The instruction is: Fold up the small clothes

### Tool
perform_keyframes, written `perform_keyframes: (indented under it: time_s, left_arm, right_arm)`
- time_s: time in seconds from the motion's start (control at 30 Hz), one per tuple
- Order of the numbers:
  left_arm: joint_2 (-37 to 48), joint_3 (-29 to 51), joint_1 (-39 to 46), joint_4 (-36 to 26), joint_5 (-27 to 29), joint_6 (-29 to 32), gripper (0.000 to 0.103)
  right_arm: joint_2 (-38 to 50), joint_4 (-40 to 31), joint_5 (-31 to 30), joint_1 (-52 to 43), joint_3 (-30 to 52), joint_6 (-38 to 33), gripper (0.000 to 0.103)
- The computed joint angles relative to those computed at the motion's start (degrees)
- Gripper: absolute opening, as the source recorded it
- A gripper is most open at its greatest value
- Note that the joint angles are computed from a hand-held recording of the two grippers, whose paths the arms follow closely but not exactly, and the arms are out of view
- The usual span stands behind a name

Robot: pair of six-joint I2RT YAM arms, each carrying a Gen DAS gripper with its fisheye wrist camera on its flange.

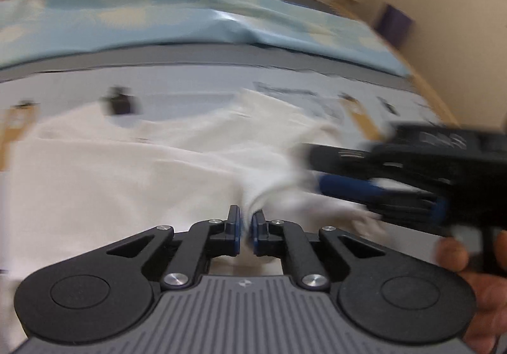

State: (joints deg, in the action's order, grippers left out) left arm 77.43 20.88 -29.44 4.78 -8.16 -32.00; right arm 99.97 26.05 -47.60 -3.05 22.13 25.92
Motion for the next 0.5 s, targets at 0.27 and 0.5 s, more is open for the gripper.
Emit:
perform_keyframes:
  time_s: [0.27,0.5]
  left_arm:
    - [-13.38,-3.28,39.68,-16.77,-1.62,-3.47,0.007]
    - [-9.62,-3.18,47.10,-13.64,9.50,-0.04,0.028]
  right_arm:
    - [3.37,-7.99,20.43,0.20,3.68,3.39,0.036]
    - [4.28,-7.16,26.24,0.29,2.81,6.67,0.035]
